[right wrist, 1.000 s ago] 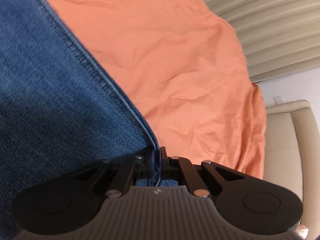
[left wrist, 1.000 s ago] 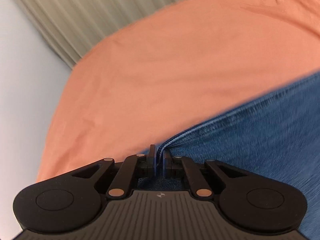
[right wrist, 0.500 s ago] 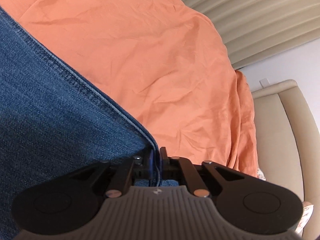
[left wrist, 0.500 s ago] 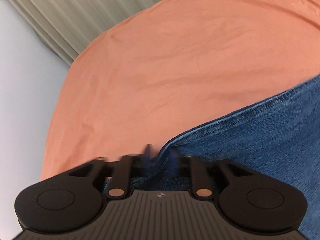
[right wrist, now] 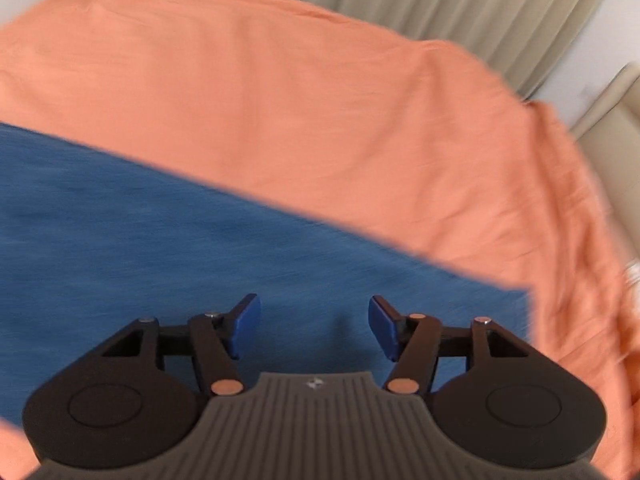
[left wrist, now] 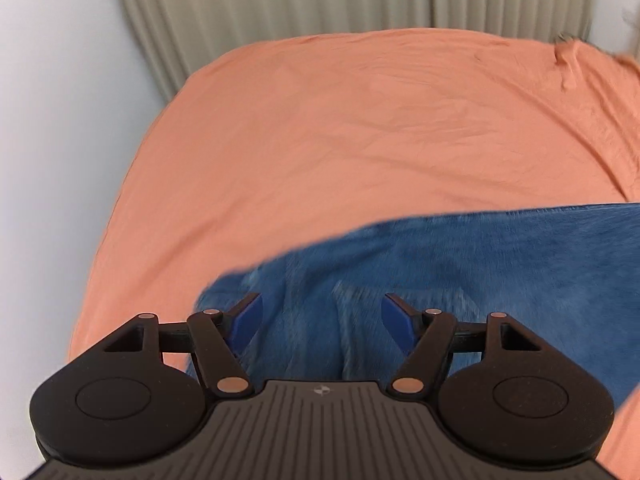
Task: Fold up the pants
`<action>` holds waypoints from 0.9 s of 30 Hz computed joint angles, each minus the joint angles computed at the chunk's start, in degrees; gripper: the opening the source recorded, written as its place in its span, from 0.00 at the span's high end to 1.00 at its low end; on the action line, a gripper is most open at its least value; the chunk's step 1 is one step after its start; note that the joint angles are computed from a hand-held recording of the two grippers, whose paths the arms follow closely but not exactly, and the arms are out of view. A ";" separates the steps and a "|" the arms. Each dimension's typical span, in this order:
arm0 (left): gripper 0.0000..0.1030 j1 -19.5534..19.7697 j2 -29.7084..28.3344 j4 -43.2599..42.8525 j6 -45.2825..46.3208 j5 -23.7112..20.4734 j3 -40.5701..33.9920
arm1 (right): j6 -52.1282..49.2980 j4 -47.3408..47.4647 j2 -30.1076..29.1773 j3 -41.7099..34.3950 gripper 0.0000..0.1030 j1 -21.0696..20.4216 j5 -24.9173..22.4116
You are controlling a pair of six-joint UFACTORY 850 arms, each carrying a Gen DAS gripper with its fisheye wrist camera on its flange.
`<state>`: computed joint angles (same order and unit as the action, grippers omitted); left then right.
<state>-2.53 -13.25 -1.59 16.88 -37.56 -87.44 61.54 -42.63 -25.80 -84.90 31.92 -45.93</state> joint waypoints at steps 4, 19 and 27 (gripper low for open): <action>0.25 5.88 5.23 -8.62 5.56 -2.55 4.99 | 1.74 5.84 0.91 0.36 0.45 5.08 5.42; 0.25 17.51 12.59 -20.97 21.67 -5.16 18.97 | 8.65 11.60 -8.96 -8.49 0.46 20.03 18.79; 0.25 19.66 12.40 -26.84 29.30 -6.01 19.51 | 10.34 1.58 -19.73 -22.88 0.46 21.77 11.78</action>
<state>17.12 -0.85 -28.43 46.17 -43.57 -67.94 71.88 -41.05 -45.53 -107.78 53.70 -34.15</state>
